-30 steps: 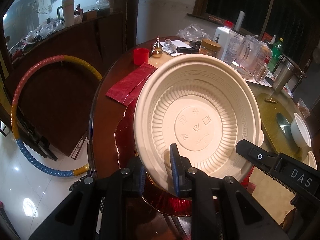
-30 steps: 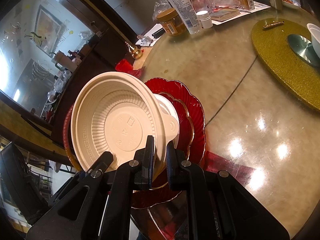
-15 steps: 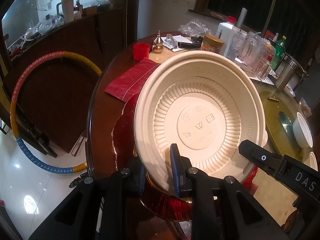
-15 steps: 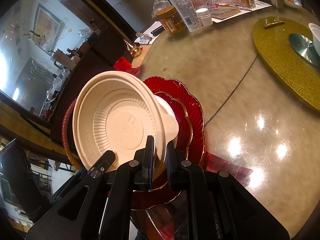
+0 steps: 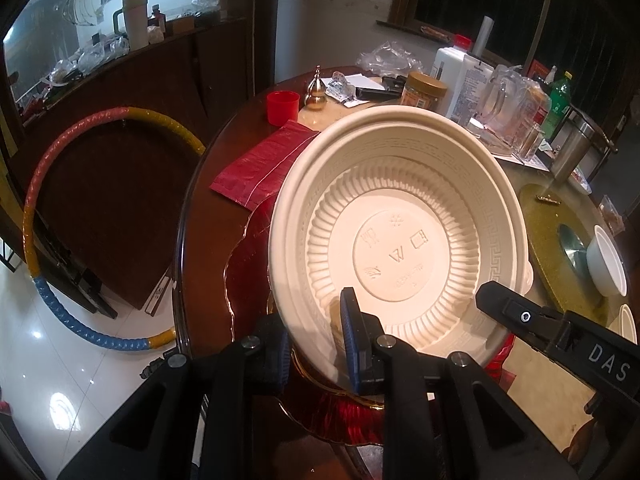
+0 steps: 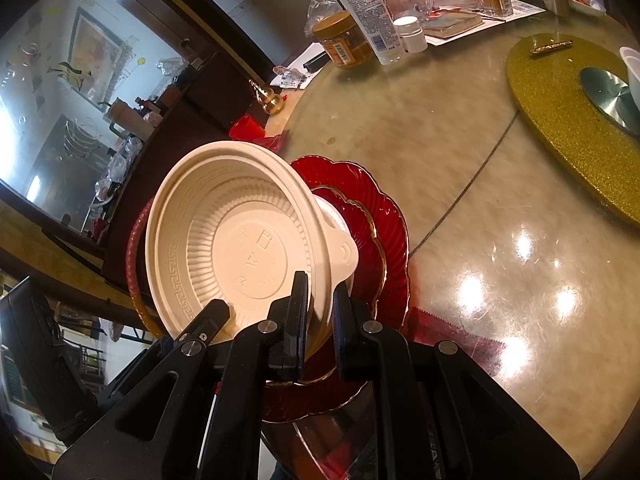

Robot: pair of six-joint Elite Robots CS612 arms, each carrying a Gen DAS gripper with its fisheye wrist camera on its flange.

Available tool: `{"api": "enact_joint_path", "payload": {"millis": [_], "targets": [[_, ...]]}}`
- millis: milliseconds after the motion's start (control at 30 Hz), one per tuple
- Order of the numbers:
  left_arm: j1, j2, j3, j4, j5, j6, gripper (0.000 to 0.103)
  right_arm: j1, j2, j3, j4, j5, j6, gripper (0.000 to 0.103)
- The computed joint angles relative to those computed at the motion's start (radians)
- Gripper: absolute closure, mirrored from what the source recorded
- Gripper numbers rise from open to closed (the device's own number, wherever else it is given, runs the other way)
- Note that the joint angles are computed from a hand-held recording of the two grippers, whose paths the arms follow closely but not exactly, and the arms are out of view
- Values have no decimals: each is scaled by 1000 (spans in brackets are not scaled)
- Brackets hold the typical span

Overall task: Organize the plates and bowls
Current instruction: 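Lower the beige bowl into the white bowl on the red plates with both tools, then open both tools and release the beige bowl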

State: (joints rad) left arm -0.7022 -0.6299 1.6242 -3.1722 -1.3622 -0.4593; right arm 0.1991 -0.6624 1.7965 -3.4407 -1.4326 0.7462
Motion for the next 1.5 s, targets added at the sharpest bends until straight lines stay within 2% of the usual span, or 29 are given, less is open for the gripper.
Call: {"api": "enact_joint_path", "payload": {"millis": [567, 667, 733, 967, 1000, 1133, 1200, 1267, 1500], "targets": [[3, -8, 16, -20, 0, -12, 81, -1, 0, 0, 5, 7, -4, 92], [2, -12, 22, -33, 3, -13, 80, 1, -4, -2, 14, 2, -17, 89], [3, -13, 24, -39, -1, -15, 76, 3, -6, -2, 21, 1, -23, 88], [1, -19, 35, -61, 18, -29, 40, 4, -15, 6, 27, -4, -26, 84], [0, -20, 37, -73, 24, -32, 38, 4, -17, 8, 29, -5, -26, 84], [0, -24, 53, -120, 34, -65, 38, 1, -25, 23, 16, 0, -30, 83], [-1, -26, 58, -133, 37, -75, 38, -1, -27, 32, 1, 3, -27, 79], [-5, -28, 63, -151, 44, -76, 38, -5, -29, 49, -29, 2, -12, 60], [-21, -32, 78, -238, 35, -40, 36, -9, -46, 101, -100, -52, 30, 59]]}}
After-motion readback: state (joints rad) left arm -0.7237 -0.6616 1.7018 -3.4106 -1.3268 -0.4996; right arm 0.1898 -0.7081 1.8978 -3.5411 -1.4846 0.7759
